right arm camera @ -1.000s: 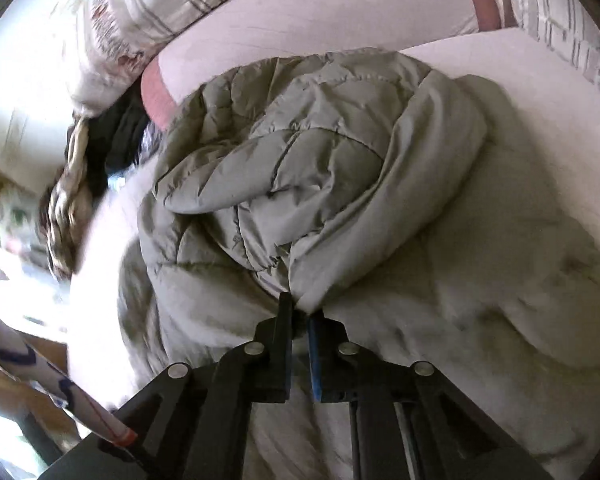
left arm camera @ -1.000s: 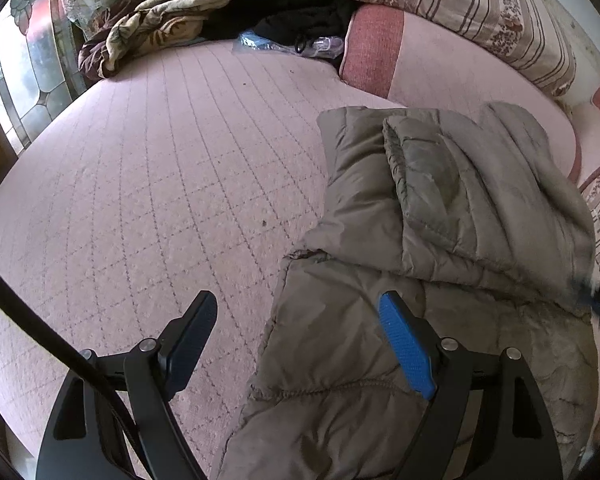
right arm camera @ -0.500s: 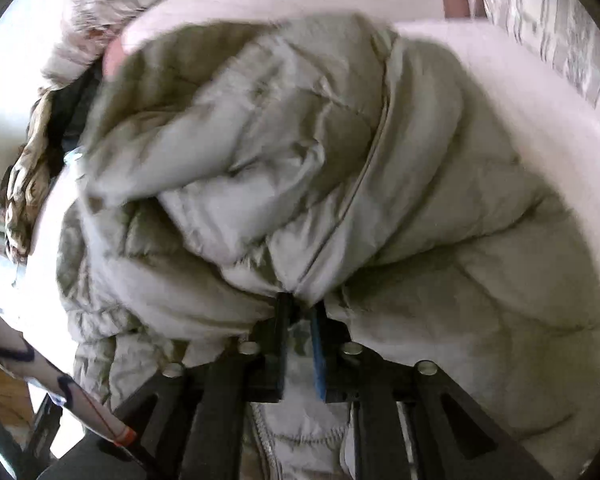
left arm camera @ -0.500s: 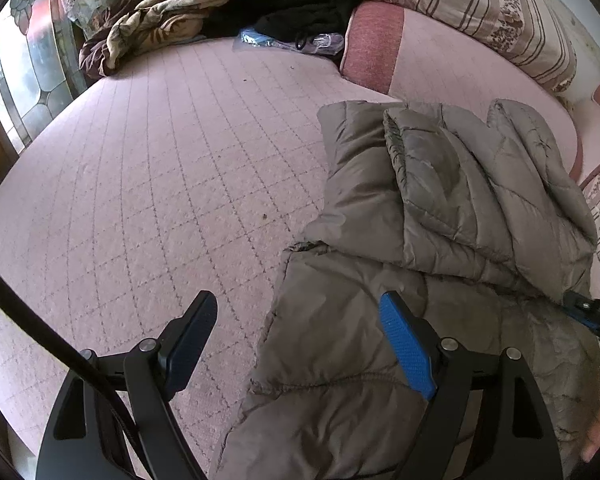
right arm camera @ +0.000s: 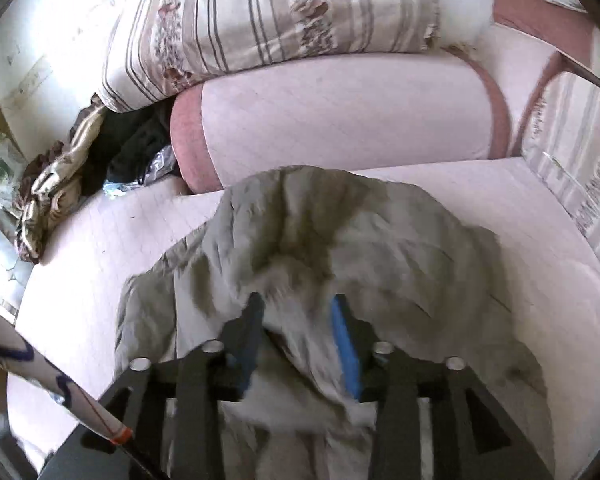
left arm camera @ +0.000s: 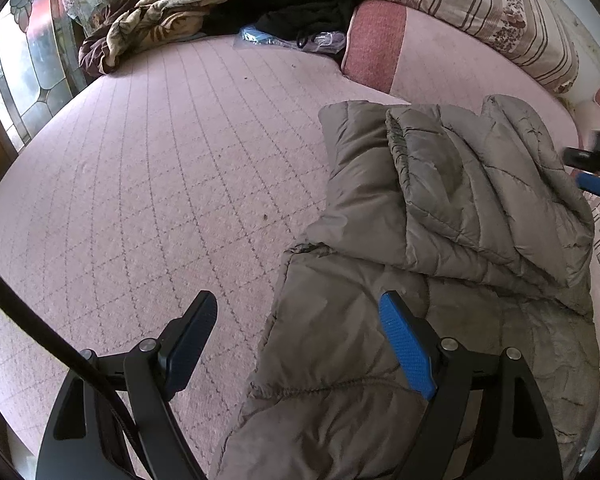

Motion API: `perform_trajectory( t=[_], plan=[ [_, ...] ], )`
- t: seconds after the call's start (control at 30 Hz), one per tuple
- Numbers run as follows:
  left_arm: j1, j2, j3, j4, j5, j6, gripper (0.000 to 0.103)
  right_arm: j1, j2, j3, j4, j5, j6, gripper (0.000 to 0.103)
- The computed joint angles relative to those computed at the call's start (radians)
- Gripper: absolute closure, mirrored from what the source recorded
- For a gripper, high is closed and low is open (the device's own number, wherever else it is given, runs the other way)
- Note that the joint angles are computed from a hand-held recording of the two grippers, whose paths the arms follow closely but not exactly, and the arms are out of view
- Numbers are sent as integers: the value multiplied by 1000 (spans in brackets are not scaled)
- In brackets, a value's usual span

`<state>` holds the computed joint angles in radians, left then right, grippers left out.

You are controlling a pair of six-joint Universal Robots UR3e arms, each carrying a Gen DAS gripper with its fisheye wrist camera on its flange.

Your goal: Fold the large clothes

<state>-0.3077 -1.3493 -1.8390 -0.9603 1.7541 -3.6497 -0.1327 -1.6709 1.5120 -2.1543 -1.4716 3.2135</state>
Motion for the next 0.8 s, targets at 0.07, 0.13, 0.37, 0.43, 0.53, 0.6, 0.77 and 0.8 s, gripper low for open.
perform_trajectory(
  t=[0.07,0.13,0.37,0.43,0.53,0.6,0.77,0.8],
  plan=[
    [6,0,-1,0,-5,4,20,36,103,-35,-22,-25,36,62],
    [13,-4,1,1,-16,10,20,32,133,16,-39,27,53,61],
    [5,-14,4,3,-15,14,20,241,168,104,-137,-228,-73,59],
    [2,-13,3,5,-9,11,20,222,126,93,-123,-195,-62,59],
    [3,-13,-1,8,-5,3,20,220,76,99,-169,-184,-36,59],
    [8,-11,-4,7,-12,3,20,229,90,74,-159,-165,-21,59],
    [10,-9,-3,10,-10,6,20,248,214,38,-105,-101,25,59],
    [10,-7,-4,11,-10,6,20,242,218,64,-129,-95,36,59]
  ],
)
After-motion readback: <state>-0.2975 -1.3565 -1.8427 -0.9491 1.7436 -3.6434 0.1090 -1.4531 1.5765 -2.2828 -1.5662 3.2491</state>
